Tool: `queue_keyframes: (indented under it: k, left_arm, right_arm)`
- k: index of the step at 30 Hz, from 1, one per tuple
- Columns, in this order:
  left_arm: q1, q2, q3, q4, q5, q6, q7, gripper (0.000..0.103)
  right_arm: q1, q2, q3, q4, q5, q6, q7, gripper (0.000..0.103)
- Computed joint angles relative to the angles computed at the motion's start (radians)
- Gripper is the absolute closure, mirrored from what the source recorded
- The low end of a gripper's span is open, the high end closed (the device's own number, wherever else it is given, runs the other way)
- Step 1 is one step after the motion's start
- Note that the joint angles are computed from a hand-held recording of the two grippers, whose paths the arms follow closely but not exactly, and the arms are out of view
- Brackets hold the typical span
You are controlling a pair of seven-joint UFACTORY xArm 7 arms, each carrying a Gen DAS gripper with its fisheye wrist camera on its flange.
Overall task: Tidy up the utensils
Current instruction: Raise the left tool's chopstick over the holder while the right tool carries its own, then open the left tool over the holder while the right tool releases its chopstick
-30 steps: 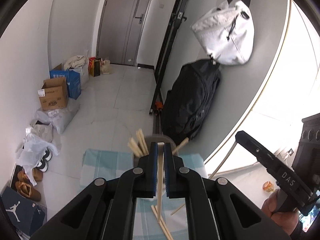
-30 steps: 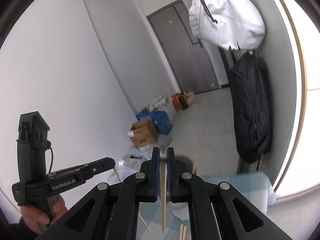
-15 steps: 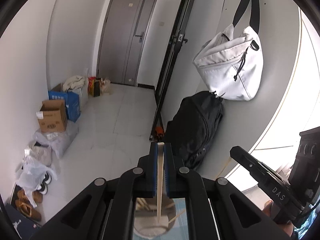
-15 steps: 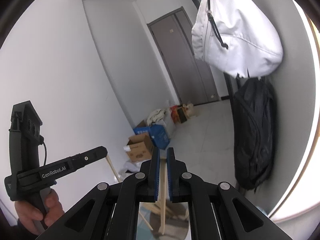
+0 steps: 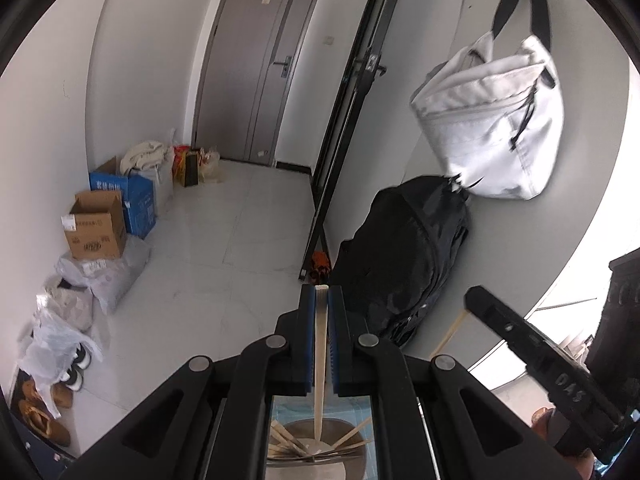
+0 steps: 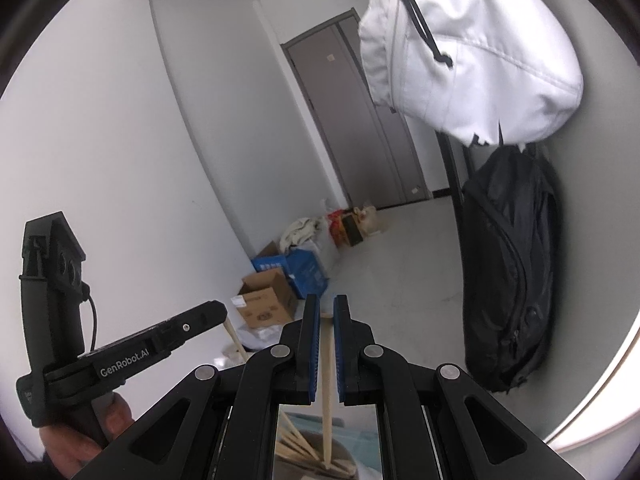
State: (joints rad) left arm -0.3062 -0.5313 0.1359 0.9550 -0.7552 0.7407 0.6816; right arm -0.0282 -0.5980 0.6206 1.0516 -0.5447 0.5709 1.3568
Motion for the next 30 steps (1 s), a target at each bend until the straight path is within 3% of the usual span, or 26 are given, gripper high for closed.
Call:
queue_keyframes:
  k: [7,15,21,26,30]
  left_arm:
    - [0.005,0.022,0.005,-0.018,-0.037,-0.001,-0.007,0.101]
    - [0.005,0.014,0.012,-0.040,-0.041,0.050,0.059,0.101]
    - [0.035,0.021,0.015,-0.020,0.005,0.164,0.075,0.101]
    - [0.076,0.090,0.042,0.074,0.017,0.360,0.052,0.100]
    - [0.123,0.073,0.029,0.075,0.014,0.397,0.065,0.096]
  right_arm:
    - [-0.035,-0.002,0.048,-0.021,-0.056,0.012,0.019,0.097]
    - [0.014,0.047,0.047,-0.043,-0.075,0.000,0.002,0.097]
    - [0.088,0.080,0.019,-0.064,-0.063,0.016,0.002,0.094]
    - [0.146,0.070,-0.017,-0.102,-0.028,-0.010,0.041,0.094]
    - [0.172,0.043,-0.030,-0.125,0.004,-0.013,0.068,0.092]
